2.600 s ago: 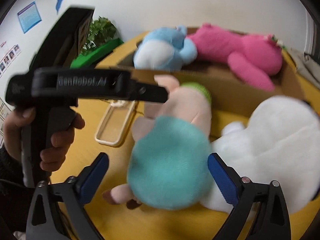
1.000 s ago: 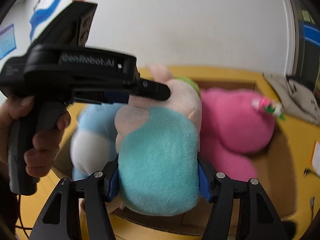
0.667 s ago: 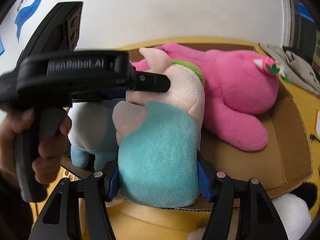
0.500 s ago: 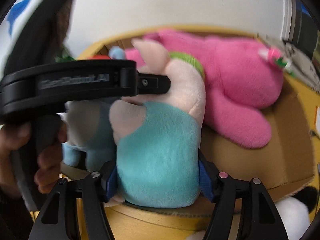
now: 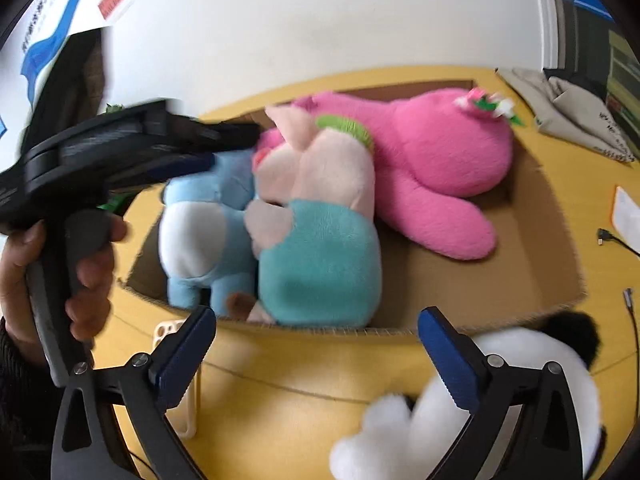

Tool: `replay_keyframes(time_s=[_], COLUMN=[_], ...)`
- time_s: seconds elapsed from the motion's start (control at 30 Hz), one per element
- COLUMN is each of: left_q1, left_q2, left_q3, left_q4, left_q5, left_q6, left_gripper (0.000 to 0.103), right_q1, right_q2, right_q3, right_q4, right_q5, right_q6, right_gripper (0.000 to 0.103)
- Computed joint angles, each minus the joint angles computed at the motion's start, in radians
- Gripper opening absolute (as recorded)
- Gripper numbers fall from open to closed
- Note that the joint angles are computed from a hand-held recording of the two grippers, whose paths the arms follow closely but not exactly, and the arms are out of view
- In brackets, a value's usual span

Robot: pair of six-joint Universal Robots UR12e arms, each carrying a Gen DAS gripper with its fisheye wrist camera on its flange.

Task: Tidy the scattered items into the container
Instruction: 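Lower the pink pig into the box beside the blue cat and open both grippers, then move both open grippers toward the white panda plush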

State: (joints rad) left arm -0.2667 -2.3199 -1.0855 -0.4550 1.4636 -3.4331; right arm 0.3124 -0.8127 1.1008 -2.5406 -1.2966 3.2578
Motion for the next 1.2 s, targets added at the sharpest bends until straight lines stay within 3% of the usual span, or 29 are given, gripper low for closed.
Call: replay_keyframes(time_s=[0.1,0.23,0.47,0.6,1.2], left_q1=[-0.021,-0.05,-0.098,-0.106,-0.1], left_q2=[0.069,0.131,0.185,0.199,0.2], left_q3=[-0.101,-0.193,-0.286,-0.32,-0.345], left_q4=[0.099,0.139,0.15,0.177,0.173], left_q5=[0.106,0.232,0.343,0.322,0.219], left_q6=[0.001,-0.004,-0.011,-0.041,-0.098], left_gripper=[0.08,0.08,0.08,0.08,0.08], right_q1=[-0.002,0.004,0.023,0.03,0.032], right_q2=[-0.036,-0.074,-0.136,-0.163,-0.187], right_q3=[0.057,0.118,0.204,0.242,0.275], right_q4=[-0.062,-0.131,-0.223,-0.254,-0.269], right_q5=[-0.008,-0.079,-0.206,-0.264,-0.282], right_q6=[0.006,-0.025,-0.095,-0.121,-0.145], right_gripper=[0.103,0.103,0.103,0.103,0.103])
